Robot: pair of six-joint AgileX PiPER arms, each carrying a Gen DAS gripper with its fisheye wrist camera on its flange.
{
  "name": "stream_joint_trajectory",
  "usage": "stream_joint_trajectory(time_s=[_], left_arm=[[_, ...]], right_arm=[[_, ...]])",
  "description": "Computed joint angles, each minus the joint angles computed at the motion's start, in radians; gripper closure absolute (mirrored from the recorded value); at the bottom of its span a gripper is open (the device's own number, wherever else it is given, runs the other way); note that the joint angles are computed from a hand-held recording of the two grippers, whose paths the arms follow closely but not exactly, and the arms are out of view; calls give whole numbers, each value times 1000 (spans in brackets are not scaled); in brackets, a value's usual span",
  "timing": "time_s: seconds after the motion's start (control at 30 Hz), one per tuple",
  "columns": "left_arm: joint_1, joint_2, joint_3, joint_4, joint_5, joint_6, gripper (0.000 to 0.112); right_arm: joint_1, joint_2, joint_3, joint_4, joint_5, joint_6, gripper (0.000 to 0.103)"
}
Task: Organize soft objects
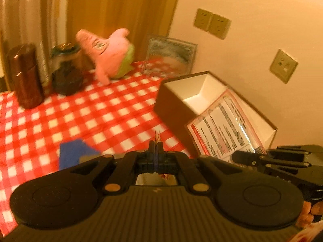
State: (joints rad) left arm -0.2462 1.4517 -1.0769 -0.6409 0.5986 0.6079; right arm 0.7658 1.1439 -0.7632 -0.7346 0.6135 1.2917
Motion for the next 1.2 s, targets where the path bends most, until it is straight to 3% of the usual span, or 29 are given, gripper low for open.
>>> stream_joint_trajectory(time_s=[0.17, 0.33, 0.57, 0.83, 1.0, 1.2], left_arm=[[-107, 45, -99, 28, -23, -44, 112], [-215, 130, -232, 93, -37, -134, 112], [-341, 304, -447, 263, -19, -321, 112], [-406, 542, -728, 396, 76, -454, 112], [-422, 696, -946, 452, 169, -509, 112], [-430, 893, -1276, 471, 334, -542, 112]], right_arm=[[-73, -78, -21, 11, 46, -96, 101], [-205, -134, -20, 55, 39, -237, 101], [-459, -108, -8, 203, -79, -530, 101], [-748, 4, 5, 583, -245, -1040, 101], [-855, 103, -19, 830, -292, -1355, 101], [-908, 196, -57, 940, -310, -1500, 101]])
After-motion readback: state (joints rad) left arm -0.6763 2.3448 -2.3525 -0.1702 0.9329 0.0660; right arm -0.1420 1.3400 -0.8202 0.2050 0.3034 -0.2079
